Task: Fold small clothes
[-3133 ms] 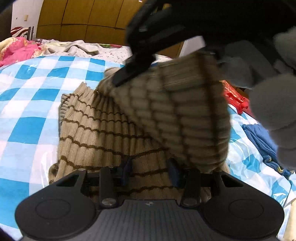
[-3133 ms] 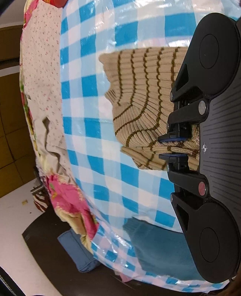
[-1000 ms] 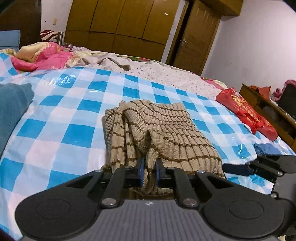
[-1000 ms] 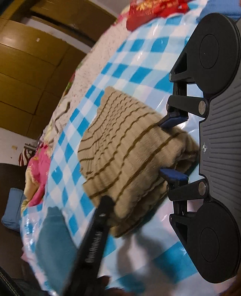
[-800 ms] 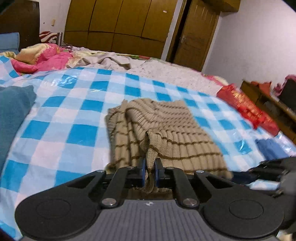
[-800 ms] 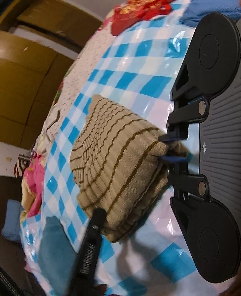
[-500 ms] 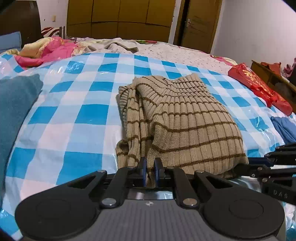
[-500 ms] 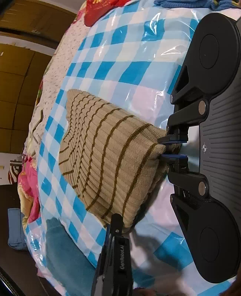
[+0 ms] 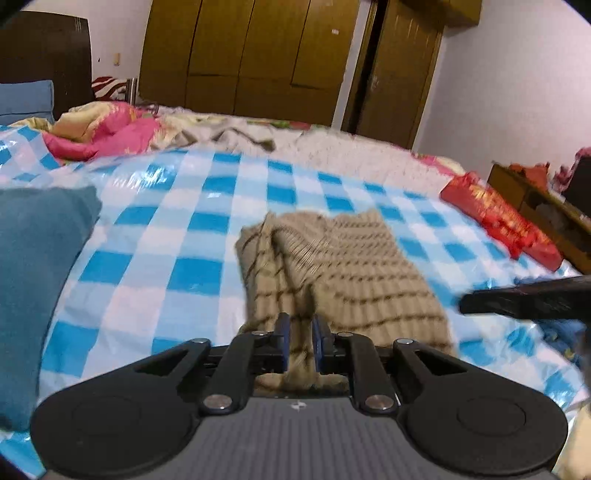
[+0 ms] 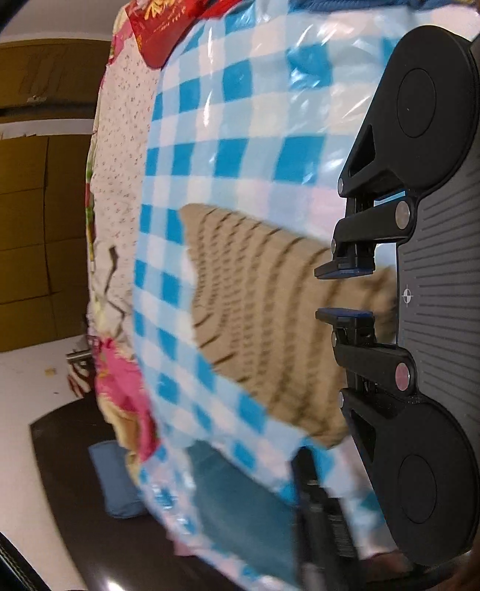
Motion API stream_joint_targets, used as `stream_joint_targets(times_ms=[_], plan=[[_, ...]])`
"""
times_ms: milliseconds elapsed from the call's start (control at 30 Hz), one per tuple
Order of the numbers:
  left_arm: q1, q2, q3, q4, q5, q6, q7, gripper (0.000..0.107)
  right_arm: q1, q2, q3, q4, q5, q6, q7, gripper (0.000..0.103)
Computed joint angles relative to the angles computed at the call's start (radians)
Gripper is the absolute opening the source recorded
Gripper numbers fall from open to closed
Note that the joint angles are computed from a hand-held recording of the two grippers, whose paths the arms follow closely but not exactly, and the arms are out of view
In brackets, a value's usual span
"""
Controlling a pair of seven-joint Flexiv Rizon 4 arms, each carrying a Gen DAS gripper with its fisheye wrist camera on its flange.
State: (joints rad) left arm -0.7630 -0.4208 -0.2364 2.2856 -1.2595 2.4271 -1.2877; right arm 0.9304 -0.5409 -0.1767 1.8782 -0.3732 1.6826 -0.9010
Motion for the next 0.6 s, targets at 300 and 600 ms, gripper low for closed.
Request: stream_joint_targets(times_ms=[300,600], plan=[[0.019,-0.078,-0.003,-0.054,-0.010,-0.029,-0.024,0.028,-0.207,-0.244,0.361,-0.481,-0.018,-0.289,-0.120,0.048],[0.029,-0.106,0.030,-0.031,0.109,-0.035,-0.103,0.028,-0.063,-0.368,0.204,-0.679,-0.071,-0.519,-0.017,0.036]])
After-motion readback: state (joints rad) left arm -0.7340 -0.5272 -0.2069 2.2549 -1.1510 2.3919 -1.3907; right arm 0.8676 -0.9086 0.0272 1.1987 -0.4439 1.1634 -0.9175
